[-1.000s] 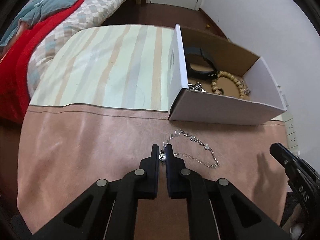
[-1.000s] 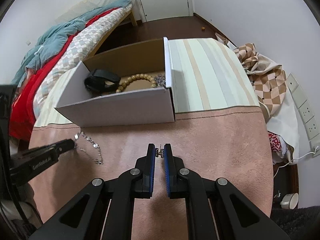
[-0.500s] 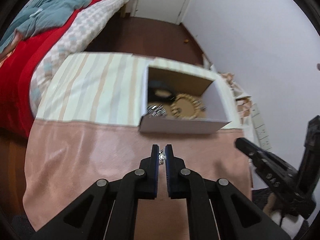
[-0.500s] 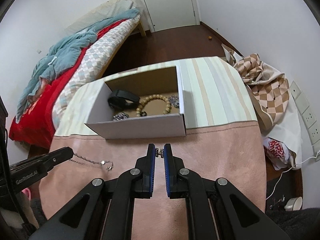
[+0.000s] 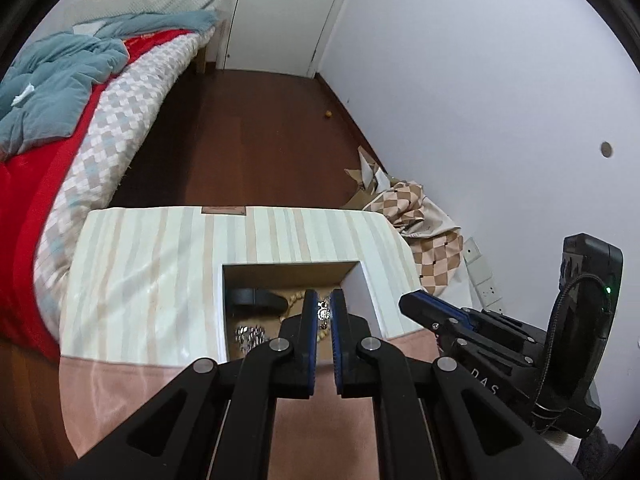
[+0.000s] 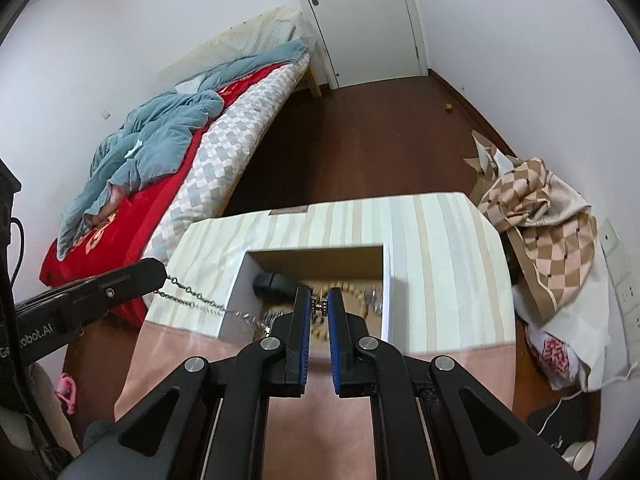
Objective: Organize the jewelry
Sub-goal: 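Carry the necklace and earrings into the white box and open both grippers, then withdraw both tools from the box back over the table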
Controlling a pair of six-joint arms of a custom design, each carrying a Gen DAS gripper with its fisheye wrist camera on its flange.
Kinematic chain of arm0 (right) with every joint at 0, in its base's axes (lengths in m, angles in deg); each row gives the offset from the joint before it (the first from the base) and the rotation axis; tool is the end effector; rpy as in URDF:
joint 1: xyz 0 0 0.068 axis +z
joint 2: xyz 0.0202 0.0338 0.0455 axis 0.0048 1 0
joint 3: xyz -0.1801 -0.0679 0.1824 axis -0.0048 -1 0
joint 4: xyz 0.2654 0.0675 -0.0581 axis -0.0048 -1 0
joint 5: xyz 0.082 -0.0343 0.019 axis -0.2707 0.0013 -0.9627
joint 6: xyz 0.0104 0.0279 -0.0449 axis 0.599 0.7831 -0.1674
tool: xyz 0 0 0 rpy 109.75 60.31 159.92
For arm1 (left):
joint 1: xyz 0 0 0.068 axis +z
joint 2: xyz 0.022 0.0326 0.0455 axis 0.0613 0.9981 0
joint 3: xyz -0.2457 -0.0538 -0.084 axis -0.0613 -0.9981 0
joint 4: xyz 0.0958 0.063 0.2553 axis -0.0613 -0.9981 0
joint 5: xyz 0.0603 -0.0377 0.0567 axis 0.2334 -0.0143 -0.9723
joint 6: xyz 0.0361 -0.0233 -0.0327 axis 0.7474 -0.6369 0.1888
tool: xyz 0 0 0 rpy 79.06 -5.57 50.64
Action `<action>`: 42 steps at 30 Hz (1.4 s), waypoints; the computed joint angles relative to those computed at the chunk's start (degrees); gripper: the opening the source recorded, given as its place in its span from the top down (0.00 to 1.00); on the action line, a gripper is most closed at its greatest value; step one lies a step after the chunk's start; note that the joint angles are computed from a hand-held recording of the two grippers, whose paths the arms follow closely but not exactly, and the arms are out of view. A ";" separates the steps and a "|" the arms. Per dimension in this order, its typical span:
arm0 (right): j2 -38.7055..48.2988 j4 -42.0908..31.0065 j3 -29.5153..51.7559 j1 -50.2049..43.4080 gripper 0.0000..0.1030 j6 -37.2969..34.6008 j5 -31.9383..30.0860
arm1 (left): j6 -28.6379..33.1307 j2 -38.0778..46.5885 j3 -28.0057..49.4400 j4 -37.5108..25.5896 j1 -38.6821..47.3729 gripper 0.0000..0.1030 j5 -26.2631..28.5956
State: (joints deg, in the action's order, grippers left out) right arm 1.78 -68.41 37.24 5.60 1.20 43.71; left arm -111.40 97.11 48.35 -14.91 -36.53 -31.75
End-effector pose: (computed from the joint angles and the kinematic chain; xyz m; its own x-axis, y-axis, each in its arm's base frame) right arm 0.1666 0.0205 0.3259 -0.7689 0.2183 -0.6010 0.0414 0.9549 0.2939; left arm 0.2196 -0.1882 0.3791 -0.8118 0.1566 -0.5625 0.3842 0.8688 -0.3125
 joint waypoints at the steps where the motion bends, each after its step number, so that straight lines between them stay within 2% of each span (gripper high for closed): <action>1: 2.29 0.55 0.65 -1.49 0.92 -1.09 -1.41 | 0.92 2.61 1.30 -0.11 0.81 0.97 1.24; 5: 10.31 3.09 1.75 -4.66 0.92 -4.49 -3.79 | 0.91 8.02 2.38 0.57 3.01 0.97 5.13; 10: 15.71 4.84 1.68 -7.84 0.92 -7.81 -5.95 | 1.22 13.20 4.94 0.67 3.60 0.96 8.22; 14: 18.86 5.21 2.14 -9.50 0.92 -9.94 -8.55 | 0.32 17.57 10.21 -3.52 2.87 0.93 4.59; 16: 20.71 4.79 2.75 -10.09 0.91 -11.01 -9.96 | 0.44 18.88 11.95 -5.22 2.32 0.84 1.14; 17: 21.28 4.62 2.83 -10.20 0.91 -11.22 -10.54 | 0.61 19.02 11.94 -5.18 2.17 0.63 -0.04; 18: 22.01 4.52 2.96 -10.38 0.91 -11.56 -11.24 | 0.72 18.87 11.63 -4.89 1.83 0.30 -2.46; 19: 23.03 4.11 3.50 -10.13 0.91 -11.73 -11.54 | 0.70 18.51 11.19 -4.59 1.81 0.20 -3.57; 21: 25.70 2.96 4.61 -10.16 0.90 -12.05 -12.48 | 0.48 17.14 9.60 -3.54 2.12 0.16 -5.41; 22: 26.44 2.57 4.83 -10.28 0.88 -11.94 -12.61 | 0.61 17.11 9.58 -4.18 2.18 0.16 -6.85; 25: 26.18 2.59 4.36 -10.51 0.65 -11.08 -12.36 | 0.71 16.15 8.27 -4.95 2.89 0.08 -9.11; 26: 25.84 2.58 4.20 -10.57 0.64 -10.92 -12.33 | 0.71 15.50 7.43 -4.91 3.00 0.04 -10.03; 31: 22.78 1.40 3.90 -9.38 0.64 -9.86 -9.38 | -0.51 11.19 2.01 -4.24 3.01 0.03 -13.76; 33: 20.59 0.87 3.31 -8.50 0.60 -9.10 -6.93 | -1.03 9.52 0.00 -4.07 2.85 0.03 -14.70; 36: 17.50 -0.39 2.64 -6.32 0.44 -7.11 -0.60 | -2.12 5.96 -4.04 -3.67 1.71 0.00 -17.74; 38: 15.10 -1.31 1.88 -4.38 0.24 -5.67 3.71 | -2.73 4.57 -5.67 -3.77 0.86 0.00 -18.95; 40: 13.47 -2.49 1.24 -2.68 0.13 -4.46 7.08 | -3.60 3.10 -7.26 -4.36 -0.17 0.00 -19.90; 42: 11.59 -4.08 0.37 -0.68 0.08 -2.84 11.14 | -4.40 1.94 -8.33 -4.99 -0.85 0.00 -19.87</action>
